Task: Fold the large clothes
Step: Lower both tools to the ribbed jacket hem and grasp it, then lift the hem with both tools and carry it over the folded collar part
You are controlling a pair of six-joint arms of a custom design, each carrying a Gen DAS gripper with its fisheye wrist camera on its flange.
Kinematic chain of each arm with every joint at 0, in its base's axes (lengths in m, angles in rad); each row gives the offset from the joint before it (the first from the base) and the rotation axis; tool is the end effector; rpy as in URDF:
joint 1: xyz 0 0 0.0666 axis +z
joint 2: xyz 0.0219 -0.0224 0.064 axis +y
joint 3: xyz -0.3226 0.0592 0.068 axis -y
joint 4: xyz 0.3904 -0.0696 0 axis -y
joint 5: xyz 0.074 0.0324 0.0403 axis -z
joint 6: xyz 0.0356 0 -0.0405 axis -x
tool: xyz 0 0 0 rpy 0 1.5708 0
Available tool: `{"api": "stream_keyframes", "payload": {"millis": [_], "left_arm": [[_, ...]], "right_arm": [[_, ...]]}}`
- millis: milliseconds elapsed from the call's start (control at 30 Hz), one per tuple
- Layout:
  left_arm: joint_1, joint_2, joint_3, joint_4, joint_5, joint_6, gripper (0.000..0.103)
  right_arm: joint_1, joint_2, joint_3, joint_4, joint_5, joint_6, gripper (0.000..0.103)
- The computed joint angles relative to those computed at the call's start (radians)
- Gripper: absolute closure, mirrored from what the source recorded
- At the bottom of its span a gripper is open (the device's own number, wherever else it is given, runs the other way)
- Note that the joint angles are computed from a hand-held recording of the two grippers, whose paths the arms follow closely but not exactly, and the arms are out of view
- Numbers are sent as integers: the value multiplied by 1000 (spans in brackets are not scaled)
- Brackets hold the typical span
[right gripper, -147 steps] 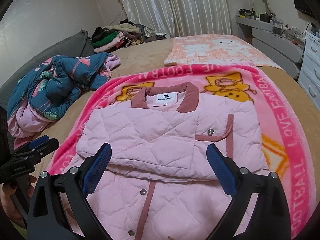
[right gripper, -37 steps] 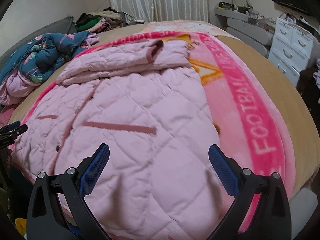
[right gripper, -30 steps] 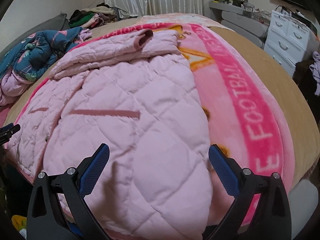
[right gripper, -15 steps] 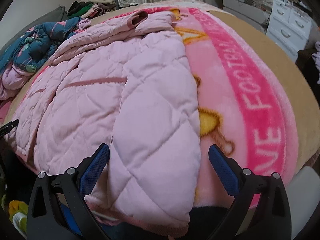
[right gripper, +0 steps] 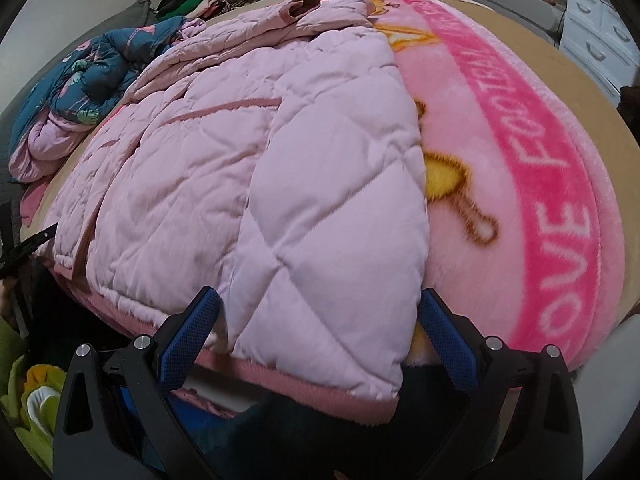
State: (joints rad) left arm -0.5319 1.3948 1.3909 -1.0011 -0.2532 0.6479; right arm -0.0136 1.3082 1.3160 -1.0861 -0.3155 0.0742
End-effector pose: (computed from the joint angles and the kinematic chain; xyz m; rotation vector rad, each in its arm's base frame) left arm 0.4186 -0.2365 0.3669 -0.2403 2.5220 -0.1416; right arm 0.4451 0.0046 0.3677 -0.1835 2.6072 0.3862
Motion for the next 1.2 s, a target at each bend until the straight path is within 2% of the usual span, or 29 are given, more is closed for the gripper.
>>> {"api": "stream_keyframes", "payload": {"millis": [100,133,200,267,333,433,633,733,800,833,900,933,967,1000,1067,1200], "left_arm": [[-7,-10,-16,13,12,5,9],[-8,-13,-20,16,17,6,9],[-12,-16,-21,18,15,5,9],[-21,-21,-22,30,7,2,9],[-31,-21,-22,49,29,-15,9],[-51,6,0,39,28,-36,9],[-41,-1,-21,67,63,-12,9],[-44,1,-22,84,51,-17,9],[-44,-2,-27,98,47,-12,21],[-47,-4,-27,97,35,-10,26],[-52,-8,-23,101,22,-21,48],[-57,-9,-19,100,7,-24,59],[-60,-11,-16,104,-1,-33,74],[-64,-10,-7,100,-11,-40,80],[-68,-11,5,101,-15,-45,86],[-74,-15,32,109,-33,-72,93]], "right_arm": [[-4,-15,-20,14,-22,-9,10],[-7,-19,-25,16,-43,-9,17],[-6,-28,-33,18,-51,-8,25],[-9,-41,-38,22,-69,-12,45],[-11,-57,-42,29,-81,-17,52],[-21,-48,-36,30,-111,-21,52],[-45,7,-24,9,-200,-39,33],[-41,22,-11,-2,-206,-33,32],[-43,19,-12,0,-208,-32,37],[-41,14,-17,11,-205,-34,43],[-46,1,-28,27,-224,-41,55],[-50,-8,-32,36,-235,-47,64],[-51,-15,-35,42,-236,-51,72],[-53,-20,-36,48,-243,-58,73],[-47,-36,-35,70,-244,-68,80],[-46,-65,-23,118,-257,-84,84]]}}
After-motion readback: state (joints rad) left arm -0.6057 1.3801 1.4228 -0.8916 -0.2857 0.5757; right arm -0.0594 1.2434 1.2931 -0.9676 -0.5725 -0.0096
